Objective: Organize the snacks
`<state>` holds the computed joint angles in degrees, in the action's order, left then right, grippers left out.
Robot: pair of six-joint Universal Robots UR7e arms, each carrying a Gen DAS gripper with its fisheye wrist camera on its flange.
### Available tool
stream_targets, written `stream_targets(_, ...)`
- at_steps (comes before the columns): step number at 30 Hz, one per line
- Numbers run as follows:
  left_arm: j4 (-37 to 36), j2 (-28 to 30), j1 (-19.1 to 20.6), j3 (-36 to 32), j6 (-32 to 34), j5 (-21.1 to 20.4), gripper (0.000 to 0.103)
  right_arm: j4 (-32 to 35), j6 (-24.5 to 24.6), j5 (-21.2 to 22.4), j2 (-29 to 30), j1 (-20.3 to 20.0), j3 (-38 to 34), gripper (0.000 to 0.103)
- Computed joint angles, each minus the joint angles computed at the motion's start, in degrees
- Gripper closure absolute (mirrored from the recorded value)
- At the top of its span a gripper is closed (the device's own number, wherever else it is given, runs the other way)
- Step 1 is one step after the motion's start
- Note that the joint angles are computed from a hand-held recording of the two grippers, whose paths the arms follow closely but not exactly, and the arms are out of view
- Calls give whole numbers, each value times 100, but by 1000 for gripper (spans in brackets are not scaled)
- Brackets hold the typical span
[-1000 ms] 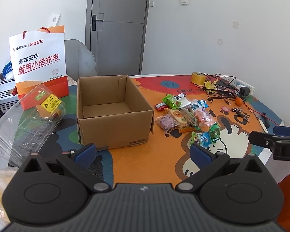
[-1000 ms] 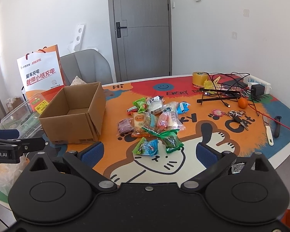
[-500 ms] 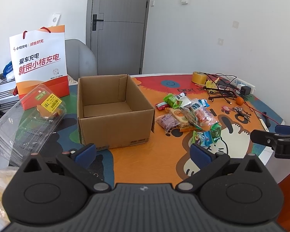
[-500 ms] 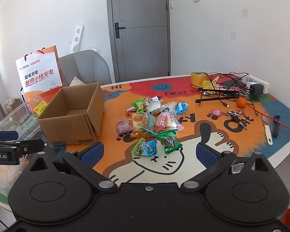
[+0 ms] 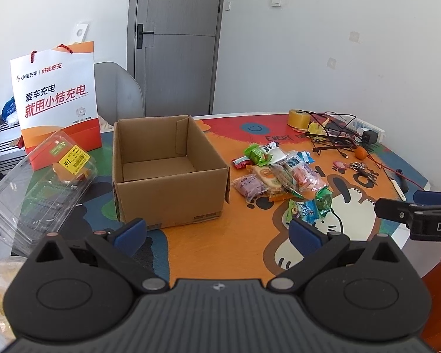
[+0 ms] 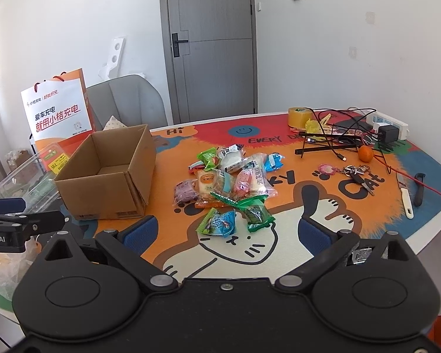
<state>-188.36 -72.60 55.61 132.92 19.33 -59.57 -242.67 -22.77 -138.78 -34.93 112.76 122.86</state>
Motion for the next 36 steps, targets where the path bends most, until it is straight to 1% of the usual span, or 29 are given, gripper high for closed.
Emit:
stream_targets(2, 79, 16, -31, -37, -100, 56, 1, 15, -11, 9, -11, -8, -2, 0)
stream_targets(4, 82, 43, -27, -72, -89, -4, 1, -25, -16, -21, -9, -12, -15, 0)
stream_targets(7, 225, 124, -10, -172, -111, -35, 1, -83, -85, 83, -42, -75, 7, 0)
stream_targets(17, 417, 527, 190, -546, -200, -439, 1, -25, -37, 106, -63, -439, -58, 0)
stream_targets(27, 446, 1035, 320, -935, -13, -837, 1, 26, 43, 154, -17, -723, -165, 1)
stream_targets(30, 529, 1198, 368, -1080, -7, -938, 3, -2, 52, 131, 14, -798, -236, 6)
stream_targets(32, 498, 1303, 394, -1150, 46, -1026, 4, 65, 99, 136, 4, -864, -257, 16)
stream_targets(34, 498, 1389, 417, -1214, 81, -1104, 5, 223, 225, 157, -34, -933, -255, 19)
stream_targets(36, 554, 1492, 438, -1306, 96, -1175, 8, 301, 285, 211, -46, -1002, -260, 21)
